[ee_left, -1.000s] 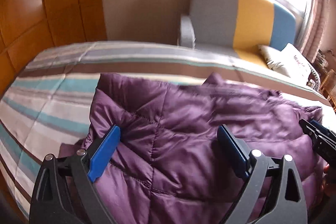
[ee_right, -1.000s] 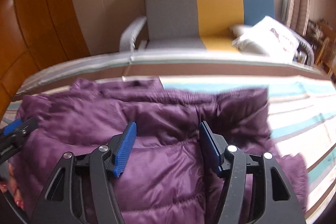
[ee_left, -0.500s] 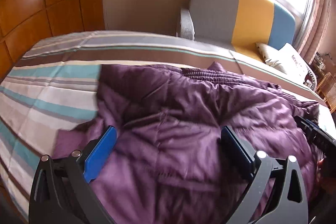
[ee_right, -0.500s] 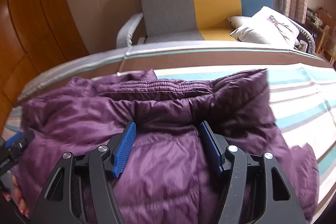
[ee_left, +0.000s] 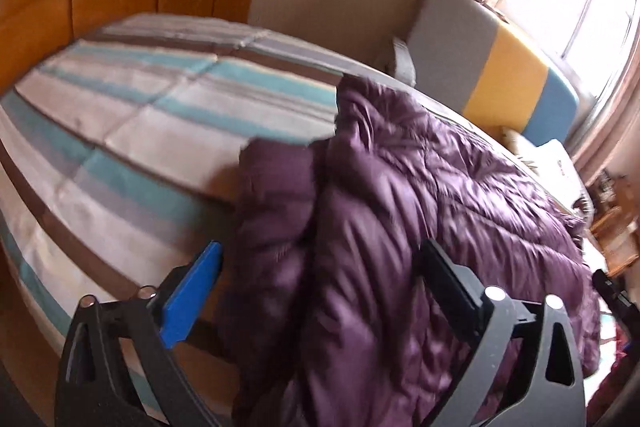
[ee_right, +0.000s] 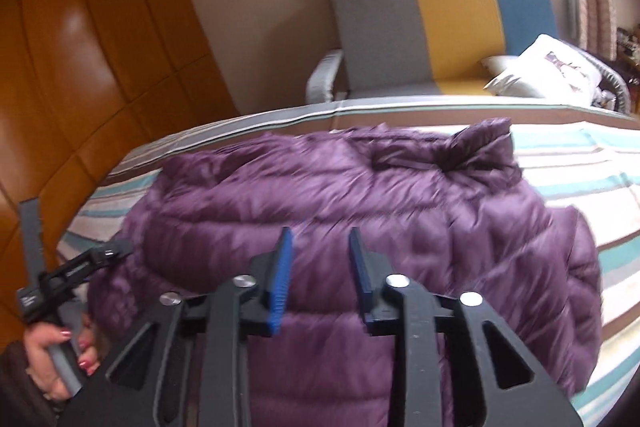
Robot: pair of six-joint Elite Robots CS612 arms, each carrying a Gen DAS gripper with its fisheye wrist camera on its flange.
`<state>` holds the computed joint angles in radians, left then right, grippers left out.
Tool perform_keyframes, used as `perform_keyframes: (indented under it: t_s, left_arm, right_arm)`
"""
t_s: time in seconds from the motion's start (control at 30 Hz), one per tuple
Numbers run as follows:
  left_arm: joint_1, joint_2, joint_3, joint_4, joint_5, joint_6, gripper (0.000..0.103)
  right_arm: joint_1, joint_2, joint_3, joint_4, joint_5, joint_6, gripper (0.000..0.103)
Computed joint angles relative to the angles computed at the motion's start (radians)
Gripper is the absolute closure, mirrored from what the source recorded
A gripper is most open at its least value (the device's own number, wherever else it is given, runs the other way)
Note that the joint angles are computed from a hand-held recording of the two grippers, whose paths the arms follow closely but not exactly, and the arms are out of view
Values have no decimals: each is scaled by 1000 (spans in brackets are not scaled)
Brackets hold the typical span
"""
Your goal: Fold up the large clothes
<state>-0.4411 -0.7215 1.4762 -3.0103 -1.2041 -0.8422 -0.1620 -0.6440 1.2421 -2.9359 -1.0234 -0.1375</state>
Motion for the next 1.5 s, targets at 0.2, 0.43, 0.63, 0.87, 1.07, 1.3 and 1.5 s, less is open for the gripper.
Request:
perform_keyframes:
  t_s: [0.2, 0.43, 0.63, 0.87, 1.07, 1.3, 1.5]
  left_arm:
    - [2, 1, 44, -118, -88, -24, 24]
    - [-5, 7, 57, -158, -80, -40, 31]
    - [-22, 8, 61, -133, -17, -65, 30]
    - [-3, 26, 88, -315, -127, -177, 31]
    - [18, 49, 81, -389, -197, -265, 47]
    - [2, 30, 102, -360, -161, -359, 41]
    - [-3, 49, 78, -409, -150, -351, 28]
  right_arm:
    - [3, -40, 91, -35, 29, -57, 86]
    - [19, -27, 84, 19, -14, -114, 91]
    - [32, 0, 75, 4, -66, -141, 92]
    - [27, 4, 83, -22, -50, -116, 92]
    - [20, 2, 90, -27, -27, -86, 92]
    - [14, -2, 96, -26, -19, -84, 92]
    - [10, -1, 92, -21, -9, -79, 92]
